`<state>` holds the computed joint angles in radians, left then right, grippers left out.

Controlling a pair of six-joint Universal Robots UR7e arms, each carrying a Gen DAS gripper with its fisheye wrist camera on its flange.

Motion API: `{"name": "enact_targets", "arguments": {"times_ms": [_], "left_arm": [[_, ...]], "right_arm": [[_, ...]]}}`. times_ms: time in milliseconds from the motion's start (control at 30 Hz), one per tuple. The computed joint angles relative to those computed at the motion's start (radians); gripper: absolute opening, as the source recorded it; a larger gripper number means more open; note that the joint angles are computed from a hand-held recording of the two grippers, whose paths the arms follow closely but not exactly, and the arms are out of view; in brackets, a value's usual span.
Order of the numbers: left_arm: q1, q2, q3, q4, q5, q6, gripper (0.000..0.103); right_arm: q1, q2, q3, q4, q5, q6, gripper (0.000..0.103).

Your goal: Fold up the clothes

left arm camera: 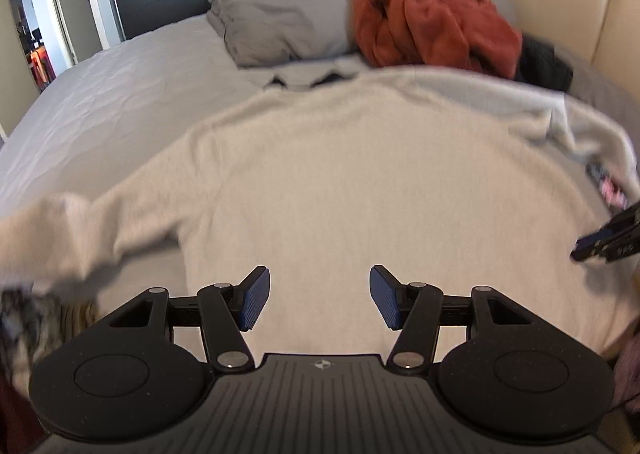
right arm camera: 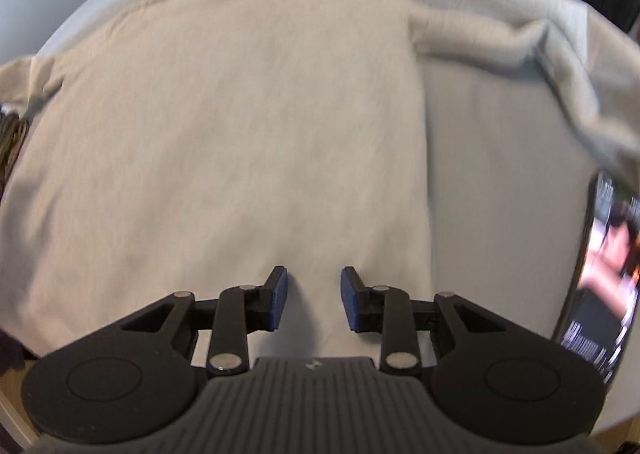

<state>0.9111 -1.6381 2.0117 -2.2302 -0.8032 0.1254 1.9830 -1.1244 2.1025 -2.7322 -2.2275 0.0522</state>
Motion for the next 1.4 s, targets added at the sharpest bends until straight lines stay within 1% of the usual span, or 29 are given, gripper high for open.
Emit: {"name": "enact_targets", "arguments": {"times_ms": [100, 167, 233, 267, 333, 367, 433, 467, 500, 533, 567, 600, 633, 667, 733, 767, 833, 867, 900, 933, 1000, 1067, 1133, 1167, 1200, 1233, 1333, 1400], "left_arm": [[-0.017, -0.063, 0.06, 0.051, 0.101, -0.11, 0.055], [0.0, -0.082, 0.09, 0.022, 0.155, -0.159, 0.057], [0.029, -0.09, 0.114, -0.039, 0.188, -0.184, 0.057], [0.051, -0.088, 0.12, -0.089, 0.176, -0.18, 0.057], [0.097, -0.084, 0.122, -0.183, 0.126, -0.174, 0.057], [0.118, -0.077, 0.116, -0.205, 0.098, -0.187, 0.057], [0.148, -0.066, 0.101, -0.194, 0.057, -0.228, 0.056], [0.161, -0.054, 0.09, -0.183, 0.046, -0.241, 0.052], [0.17, -0.045, 0.082, -0.164, 0.034, -0.253, 0.039], [0.178, -0.038, 0.075, -0.139, 0.023, -0.266, 0.03], [0.182, -0.032, 0.068, -0.116, 0.019, -0.274, 0.015], [0.18, -0.027, 0.066, -0.101, 0.034, -0.274, 0.004], [0.172, -0.025, 0.069, -0.095, 0.065, -0.273, 0.001], [0.168, -0.028, 0.071, -0.083, 0.09, -0.285, 0.001], [0.174, -0.038, 0.065, -0.04, 0.111, -0.336, 0.001], [0.181, -0.039, 0.058, -0.013, 0.123, -0.361, 0.0], [0.193, -0.029, 0.042, 0.068, 0.209, -0.422, 0.0], [0.204, -0.032, 0.041, 0.058, 0.213, -0.419, 0.0], [0.214, -0.037, 0.037, 0.049, 0.2, -0.423, 0.0], [0.216, -0.044, 0.04, 0.021, 0.183, -0.406, 0.0], [0.212, -0.059, 0.06, -0.067, 0.146, -0.339, 0.0], [0.199, -0.066, 0.076, -0.118, 0.117, -0.311, 0.0], [0.185, -0.066, 0.086, -0.156, 0.079, -0.271, 0.002], [0.177, -0.059, 0.088, -0.165, 0.075, -0.251, 0.007], [0.168, -0.05, 0.09, -0.172, 0.082, -0.23, 0.01], [0.158, -0.041, 0.091, -0.18, 0.088, -0.209, 0.013], [0.151, -0.015, 0.084, -0.173, 0.1, -0.191, 0.014], [0.158, -0.002, 0.074, -0.163, 0.097, -0.203, 0.014]], "right_arm": [[0.033, 0.003, 0.022, -0.01, -0.008, 0.022, 0.039], [0.051, 0.005, 0.034, -0.032, -0.002, 0.044, 0.041], [0.069, 0.008, 0.046, -0.059, 0.003, 0.071, 0.048], [0.077, 0.01, 0.052, -0.07, 0.004, 0.085, 0.05], [0.093, 0.017, 0.06, -0.087, 0.003, 0.111, 0.051], [0.098, 0.015, 0.063, -0.091, 0.002, 0.121, 0.051], [0.104, 0.005, 0.073, -0.11, -0.006, 0.13, 0.052], [0.103, 0.009, 0.077, -0.13, -0.007, 0.126, 0.052], [0.102, 0.013, 0.081, -0.151, -0.008, 0.123, 0.052], [0.099, 0.016, 0.086, -0.175, -0.007, 0.112, 0.052], [0.098, 0.016, 0.092, -0.202, -0.009, 0.096, 0.052], [0.097, 0.015, 0.098, -0.237, -0.017, 0.075, 0.052], [0.098, 0.016, 0.106, -0.287, -0.032, 0.053, 0.052], [0.099, 0.012, 0.113, -0.336, -0.052, 0.042, 0.052], [0.098, -0.001, 0.122, -0.429, -0.098, 0.04, 0.052], [0.093, -0.007, 0.126, -0.477, -0.125, 0.047, 0.051], [0.072, -0.027, 0.131, -0.532, -0.16, 0.062, 0.046], [0.059, -0.035, 0.129, -0.535, -0.176, 0.068, 0.04], [0.045, -0.037, 0.125, -0.539, -0.191, 0.071, 0.031], [0.03, -0.038, 0.122, -0.543, -0.193, 0.074, 0.029], [0.003, -0.032, 0.115, -0.565, -0.166, 0.07, 0.027], [-0.005, -0.011, 0.107, -0.612, -0.141, 0.029, 0.026], [-0.003, 0.036, 0.083, -0.667, -0.129, -0.04, 0.023], [-0.001, 0.056, 0.071, -0.684, -0.122, -0.071, 0.018], [0.001, 0.073, 0.062, -0.7, -0.115, -0.096, 0.015], [0.001, 0.089, 0.055, -0.717, -0.107, -0.113, 0.015], [-0.006, 0.121, 0.034, -0.761, -0.122, -0.128, 0.014], [-0.017, 0.129, 0.028, -0.789, -0.142, -0.115, 0.014]]}}
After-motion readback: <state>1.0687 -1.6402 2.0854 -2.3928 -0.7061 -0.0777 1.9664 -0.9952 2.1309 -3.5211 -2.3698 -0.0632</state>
